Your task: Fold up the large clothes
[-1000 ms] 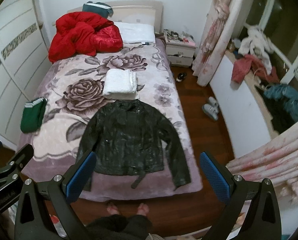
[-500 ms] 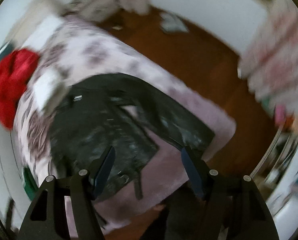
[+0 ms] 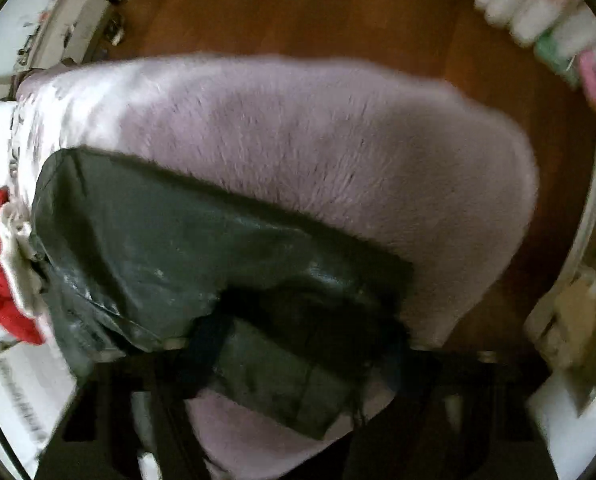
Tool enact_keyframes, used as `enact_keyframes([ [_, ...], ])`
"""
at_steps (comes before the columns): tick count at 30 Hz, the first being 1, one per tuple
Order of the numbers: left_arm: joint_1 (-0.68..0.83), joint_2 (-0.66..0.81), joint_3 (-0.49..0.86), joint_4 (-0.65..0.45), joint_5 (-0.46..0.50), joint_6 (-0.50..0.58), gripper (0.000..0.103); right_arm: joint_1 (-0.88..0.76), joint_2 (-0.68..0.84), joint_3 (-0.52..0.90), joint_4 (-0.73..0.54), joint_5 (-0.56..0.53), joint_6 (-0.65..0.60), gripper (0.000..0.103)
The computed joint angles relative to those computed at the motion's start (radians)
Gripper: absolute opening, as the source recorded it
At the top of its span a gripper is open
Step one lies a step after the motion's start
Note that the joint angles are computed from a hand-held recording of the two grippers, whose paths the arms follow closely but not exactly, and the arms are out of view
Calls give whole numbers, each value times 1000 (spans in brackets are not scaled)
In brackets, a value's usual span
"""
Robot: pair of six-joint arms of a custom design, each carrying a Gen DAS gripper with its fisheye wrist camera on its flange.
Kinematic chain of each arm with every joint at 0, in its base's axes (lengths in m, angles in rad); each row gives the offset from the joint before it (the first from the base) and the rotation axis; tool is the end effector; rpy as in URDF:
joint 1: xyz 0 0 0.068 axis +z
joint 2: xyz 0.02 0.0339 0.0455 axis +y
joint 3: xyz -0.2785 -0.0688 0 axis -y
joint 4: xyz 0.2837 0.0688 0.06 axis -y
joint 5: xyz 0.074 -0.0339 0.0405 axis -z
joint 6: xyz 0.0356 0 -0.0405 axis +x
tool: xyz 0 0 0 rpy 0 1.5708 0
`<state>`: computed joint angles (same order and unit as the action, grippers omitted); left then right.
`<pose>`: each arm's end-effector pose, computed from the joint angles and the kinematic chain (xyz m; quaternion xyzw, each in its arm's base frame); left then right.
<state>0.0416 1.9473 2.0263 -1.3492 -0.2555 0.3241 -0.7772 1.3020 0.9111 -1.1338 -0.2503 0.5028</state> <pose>0.4318 0.0270 0.3511 0.1192 0.9736 0.1509 0.1231 0.1746 -0.1594 0.2210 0.5901 0.7973 0.1205 0.0397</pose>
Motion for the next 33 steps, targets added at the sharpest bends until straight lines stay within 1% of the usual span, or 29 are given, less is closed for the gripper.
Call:
enact_keyframes([
  [1, -11, 6, -9, 11, 3, -1, 103, -31, -57, -3, -7, 1, 1, 8],
  [2, -16, 11, -11, 16, 9, 0, 103, -39, -89, 16, -24, 34, 2, 8],
  [4, -28, 22, -18, 27, 19, 7, 103, -84, -107, 49, -16, 122, -79, 8],
  [5, -33, 25, -26, 34, 20, 11, 103, -92, -72, 68, -16, 120, -94, 9],
  [6, -38, 31, -25, 37, 21, 11, 103, -110, -20, 88, -30, 82, -102, 10],
  [7, -40, 41, -27, 41, 26, 14, 103, -153, 33, 90, -41, 23, -126, 18],
  [8, -40, 49, -38, 52, 29, 19, 103, -168, 62, 113, -66, -16, -130, 23],
  [9, -40, 54, -56, 69, 28, 24, 103, -198, 63, 108, -79, -52, -150, 27],
  [10, -40, 62, -60, 73, 26, 26, 103, -223, 49, 108, -83, -75, -155, 37],
  [11, -37, 69, -75, 81, 25, 31, 103, -271, -15, 80, -95, -116, -153, 49],
  [12, -35, 75, -78, 84, 30, 31, 103, -302, -30, 64, -72, -144, -141, 53],
  [13, -31, 76, -94, 98, 40, 33, 103, -369, -96, 14, -87, -193, -128, 57],
  [14, -27, 71, -127, 125, 46, 40, 103, -413, -134, -29, -84, -237, -103, 58],
  [15, -26, 72, -146, 139, 49, 45, 103, -474, -166, -76, -89, -292, -107, 58],
  [16, -24, 75, -156, 147, 53, 47, 103, -507, -203, -145, -66, -359, -82, 59],
  [18, -19, 65, -199, 178, 62, 46, 103, -549, -271, -271, -27, -439, -46, 59],
  [19, -20, 66, -202, 182, 63, 43, 103, -563, -299, -346, 26, -515, -17, 59],
  [20, -18, 69, -205, 183, 65, 41, 103, -568, -321, -389, 63, -554, 11, 59],
  [22, -12, 82, -194, 171, 73, 37, 103, -529, -409, -507, 246, -627, 188, 59],
  [23, -10, 88, -186, 163, 76, 37, 103, -483, -481, -568, 363, -614, 330, 60],
  [24, -7, 93, -180, 158, 80, 39, 103, -457, -556, -615, 439, -591, 441, 60],
  [25, -5, 94, -177, 155, 82, 42, 103, -408, -654, -668, 529, -536, 583, 60],
  [27, -1, 94, -177, 161, 86, 58, 103, -301, -740, -709, 598, -412, 738, 39],
  [28, -3, 99, -169, 161, 86, 60, 103, -254, -776, -718, 602, -353, 794, 11],
  [29, -2, 98, -166, 159, 87, 65, 103, -204, -817, -724, 601, -296, 850, 9],
  [31, -1, 101, -145, 152, 82, 71, 103, -124, -820, -673, 568, -204, 871, 7],
  [33, 0, 94, -131, 162, 72, 74, 103, -127, -778, -561, 484, -179, 781, 7],
])
